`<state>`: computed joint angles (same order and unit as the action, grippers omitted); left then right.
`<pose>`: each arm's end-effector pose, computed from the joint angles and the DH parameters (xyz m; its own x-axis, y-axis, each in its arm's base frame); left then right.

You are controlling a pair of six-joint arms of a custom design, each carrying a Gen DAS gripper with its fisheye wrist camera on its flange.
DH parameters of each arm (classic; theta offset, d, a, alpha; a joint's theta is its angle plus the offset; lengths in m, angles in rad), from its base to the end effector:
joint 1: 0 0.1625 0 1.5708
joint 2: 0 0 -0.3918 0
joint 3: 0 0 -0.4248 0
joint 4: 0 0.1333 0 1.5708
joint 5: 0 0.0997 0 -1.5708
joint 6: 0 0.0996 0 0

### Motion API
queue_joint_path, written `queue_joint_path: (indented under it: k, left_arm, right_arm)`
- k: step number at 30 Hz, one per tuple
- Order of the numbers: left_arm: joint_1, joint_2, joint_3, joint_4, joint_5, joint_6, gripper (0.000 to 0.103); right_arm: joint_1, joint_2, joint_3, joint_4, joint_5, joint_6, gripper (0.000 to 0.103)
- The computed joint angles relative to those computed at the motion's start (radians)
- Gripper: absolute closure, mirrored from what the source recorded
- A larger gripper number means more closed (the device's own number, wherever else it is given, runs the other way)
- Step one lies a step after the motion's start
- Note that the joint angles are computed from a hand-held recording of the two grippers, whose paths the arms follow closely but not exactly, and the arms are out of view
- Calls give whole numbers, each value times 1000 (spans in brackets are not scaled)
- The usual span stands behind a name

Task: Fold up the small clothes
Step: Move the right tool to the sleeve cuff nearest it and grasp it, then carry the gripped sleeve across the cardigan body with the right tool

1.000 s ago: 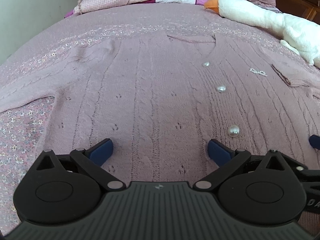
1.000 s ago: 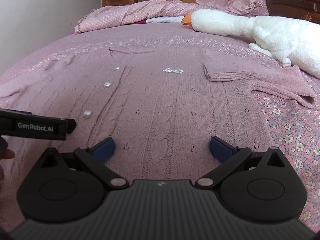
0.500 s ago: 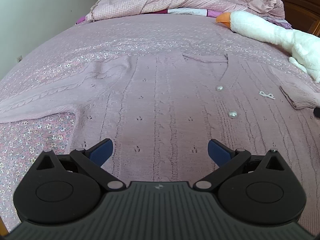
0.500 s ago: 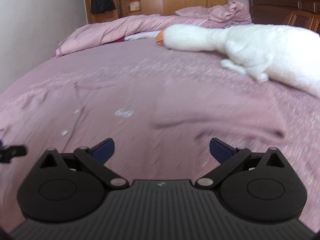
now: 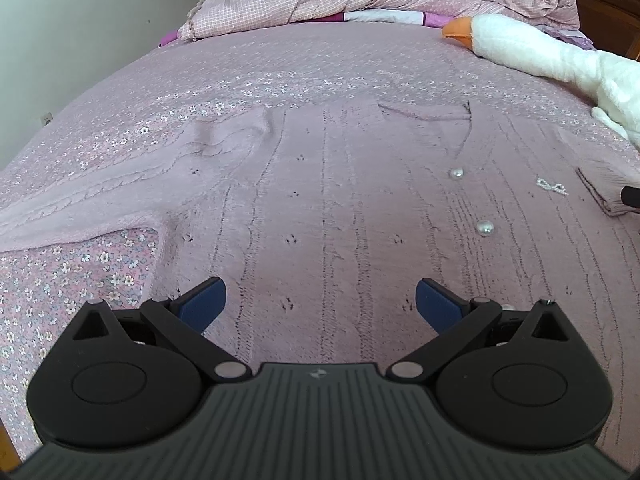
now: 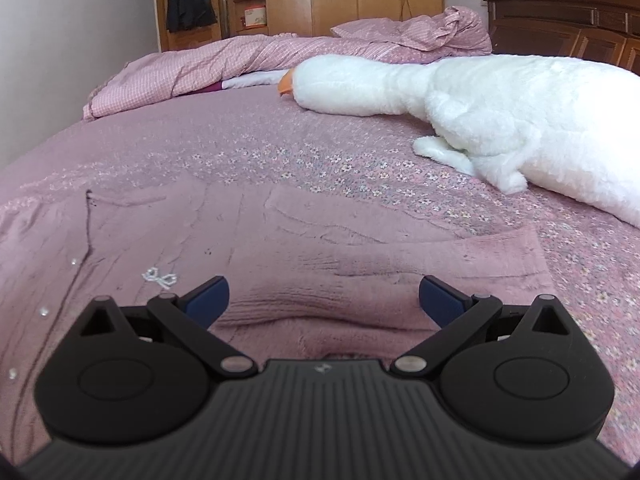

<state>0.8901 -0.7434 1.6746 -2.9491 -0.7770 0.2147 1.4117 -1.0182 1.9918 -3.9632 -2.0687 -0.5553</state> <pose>-0.2579 -0.6431 0.0670 -0.6010 0.3463 -0.7203 0.7119 0.6417 -0.2854 -0.0019 -0.5528 0.2300 -0.6862 0.4355 0.5826 -0.3975 0.4462 -0.8018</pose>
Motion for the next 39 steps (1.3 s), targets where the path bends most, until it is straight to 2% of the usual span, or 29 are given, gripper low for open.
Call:
queue_joint_path:
  k: [10,15,21,25,27,29,30,32,34,36,38,39]
  left_arm:
    - [6,15,-17,24,12,-10,0]
    - [7,22,-23,26,11,-2,0]
    - [11,21,-30,36,5,-6,0]
    - [13,19,-24,15,11,8,0]
    - [16,15,-24,23,10,-1,0]
    - [19,12,-26,37,7,-16,0]
    - [19,11,-27,41,6,-22,0]
    - [19,5,-23,43,6,-28,0]
    - [18,-1,-16,39,4,-26,0]
    - [17,-5,-16,39,2,-23,0]
    - [16,-8,-14,35,3,-23,0]
    - [16,-11,-13,33,2,-22,0]
  right_arm:
    - [-49,13,2,-9,65,14,0]
    - [-32,15,-6,-3,42,10,2]
    - [-22,-34,18,92,164,92,2]
    - [-11,1,-26,158,118,53,3]
    - [-1,28,-51,165,64,10,5]
    - [10,46,-70,160,26,-18,10]
    - [11,48,-73,160,19,-13,12]
    - [12,47,-77,157,7,3,25]
    - [1,30,-67,164,19,38,29]
    - [-2,18,-60,168,18,82,41]
    - [-1,8,-59,170,1,120,65]
    - [-4,1,-59,176,-1,147,70]
